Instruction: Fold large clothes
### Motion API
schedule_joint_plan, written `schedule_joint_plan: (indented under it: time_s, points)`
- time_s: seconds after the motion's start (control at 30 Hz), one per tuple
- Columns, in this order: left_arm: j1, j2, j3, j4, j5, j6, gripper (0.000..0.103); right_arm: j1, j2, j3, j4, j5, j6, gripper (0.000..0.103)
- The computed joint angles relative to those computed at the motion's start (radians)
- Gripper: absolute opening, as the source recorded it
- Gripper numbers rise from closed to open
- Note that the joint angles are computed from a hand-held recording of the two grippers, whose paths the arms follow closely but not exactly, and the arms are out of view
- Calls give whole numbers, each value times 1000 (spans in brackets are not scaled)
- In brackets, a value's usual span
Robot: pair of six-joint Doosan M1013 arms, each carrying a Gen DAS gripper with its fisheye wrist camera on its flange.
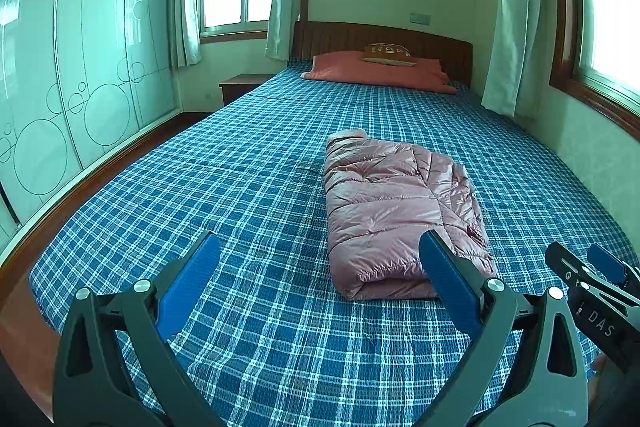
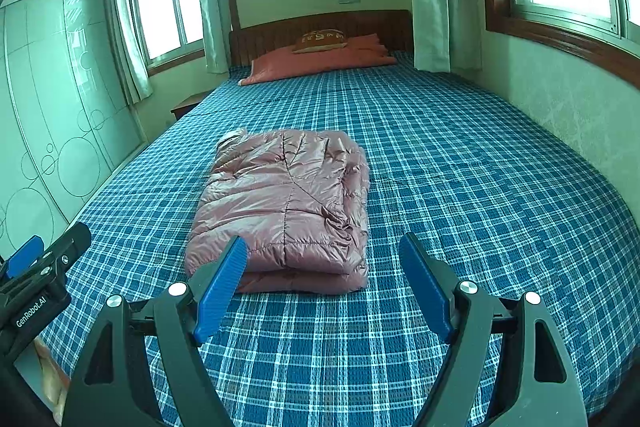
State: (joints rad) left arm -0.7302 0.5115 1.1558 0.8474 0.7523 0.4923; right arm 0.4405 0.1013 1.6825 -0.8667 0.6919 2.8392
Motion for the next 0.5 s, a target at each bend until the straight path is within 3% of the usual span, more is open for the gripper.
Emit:
schedule_joint_plan:
  time_s: [0.5]
  points:
    - [-6, -2, 4, -3, 2, -1, 99, 6, 0, 4, -11, -4, 8, 77]
